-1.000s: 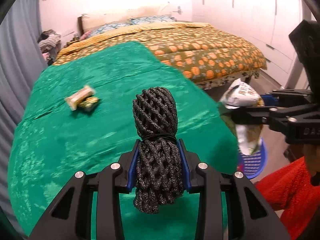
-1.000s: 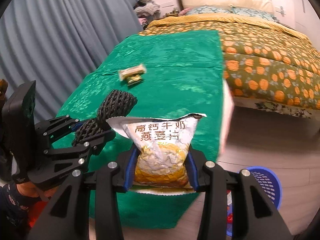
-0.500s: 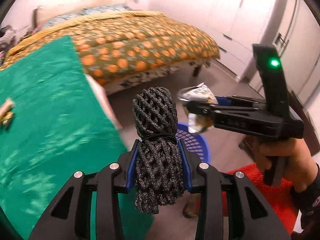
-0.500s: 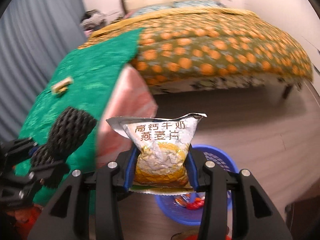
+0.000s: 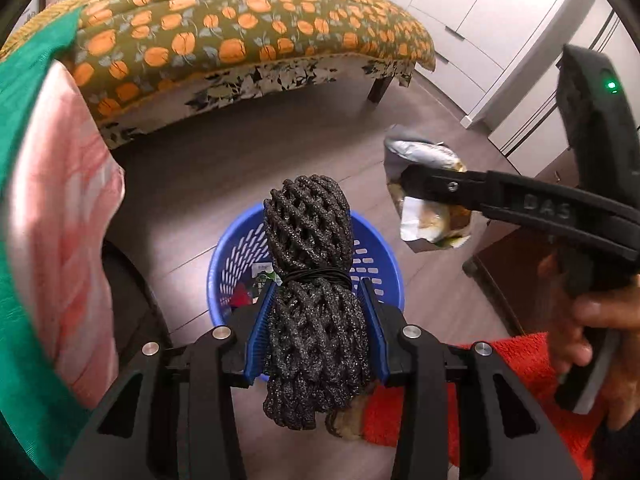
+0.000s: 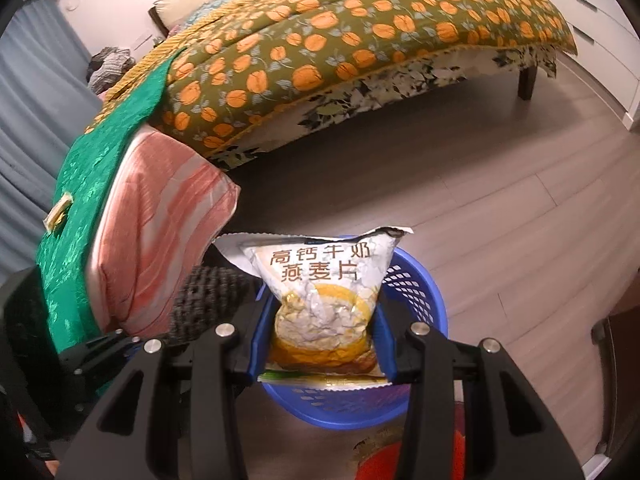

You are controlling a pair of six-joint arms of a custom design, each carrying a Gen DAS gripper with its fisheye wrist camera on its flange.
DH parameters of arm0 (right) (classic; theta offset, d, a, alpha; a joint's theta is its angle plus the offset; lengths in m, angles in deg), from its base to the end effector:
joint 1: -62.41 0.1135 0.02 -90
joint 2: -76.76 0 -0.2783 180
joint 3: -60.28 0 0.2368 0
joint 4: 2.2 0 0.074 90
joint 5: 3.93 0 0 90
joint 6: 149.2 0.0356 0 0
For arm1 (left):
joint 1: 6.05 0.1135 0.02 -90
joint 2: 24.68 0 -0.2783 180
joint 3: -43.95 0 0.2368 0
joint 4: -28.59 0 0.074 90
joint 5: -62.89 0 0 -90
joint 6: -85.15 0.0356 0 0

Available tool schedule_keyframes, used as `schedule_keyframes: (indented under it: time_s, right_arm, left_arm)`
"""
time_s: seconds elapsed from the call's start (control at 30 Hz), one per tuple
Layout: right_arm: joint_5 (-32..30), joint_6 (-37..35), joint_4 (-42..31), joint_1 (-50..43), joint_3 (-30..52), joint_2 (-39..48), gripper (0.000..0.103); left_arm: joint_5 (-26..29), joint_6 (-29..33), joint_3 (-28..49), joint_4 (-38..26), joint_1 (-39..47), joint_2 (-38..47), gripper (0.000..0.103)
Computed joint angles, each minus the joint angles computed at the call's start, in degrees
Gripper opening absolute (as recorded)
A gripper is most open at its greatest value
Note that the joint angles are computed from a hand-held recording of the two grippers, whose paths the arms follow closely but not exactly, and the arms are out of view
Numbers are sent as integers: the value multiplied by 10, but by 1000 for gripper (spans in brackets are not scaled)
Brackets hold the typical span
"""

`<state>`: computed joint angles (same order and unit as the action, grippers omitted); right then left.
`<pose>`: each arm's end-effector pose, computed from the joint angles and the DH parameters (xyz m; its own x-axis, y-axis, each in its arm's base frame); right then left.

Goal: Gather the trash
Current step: 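Open both tools to drop the mesh and chip bag into the wastebasket, then move both tools back toward the last wrappers on the cloth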

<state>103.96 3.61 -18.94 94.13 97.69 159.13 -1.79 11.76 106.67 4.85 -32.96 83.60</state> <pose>0.1774 0.0968 0.1270 -0.6771 0.5766 -0.4572 0.4942 0.8167 0.2981 0.2701 -0.1542 0.1094 -0.6439 0.6166 -0.4531 0.7597 0.5858 -0.2823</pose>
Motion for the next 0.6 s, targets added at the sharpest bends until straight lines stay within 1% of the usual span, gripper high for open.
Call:
schedule_keyframes:
  time_s: [0.13,0.17,0.2,0.23,0.27,0.3,0.43,0.5,0.6]
  right_arm:
    - [-11,-10,17,-24,-8,-1,42]
    - [-12,-13,19,-29,-9,-1,44]
    - [-13,-13,25,-36,-11,-1,45]
    - [-16,-14,30,-39,-14,-4,62]
    - [-16,-11,39,-42,-20,-10,73]
    - [-9,-7,36,-41,-23,-19,79]
    - [5,-4,16,-42,-23,-44,79]
    - [13,1,9,-44,-23,-52,79]
    - [33,6,-11,-38,-10,-53,79]
  left_arm:
    - [-5,-10,0,27,-9,26,42]
    - [-5,-14,1,38,-13,35,48]
    - [-5,-16,-5,45,-15,34,64]
    - [-7,-24,-7,61,-18,41,72]
    - [-6,-33,-10,78,-19,49,78]
    - [-5,-40,-8,85,-21,55,78]
    - [3,-58,3,75,-20,63,79]
    - [7,-53,-9,72,-17,43,82]
    - [16,-40,-35,57,-6,-16,85]
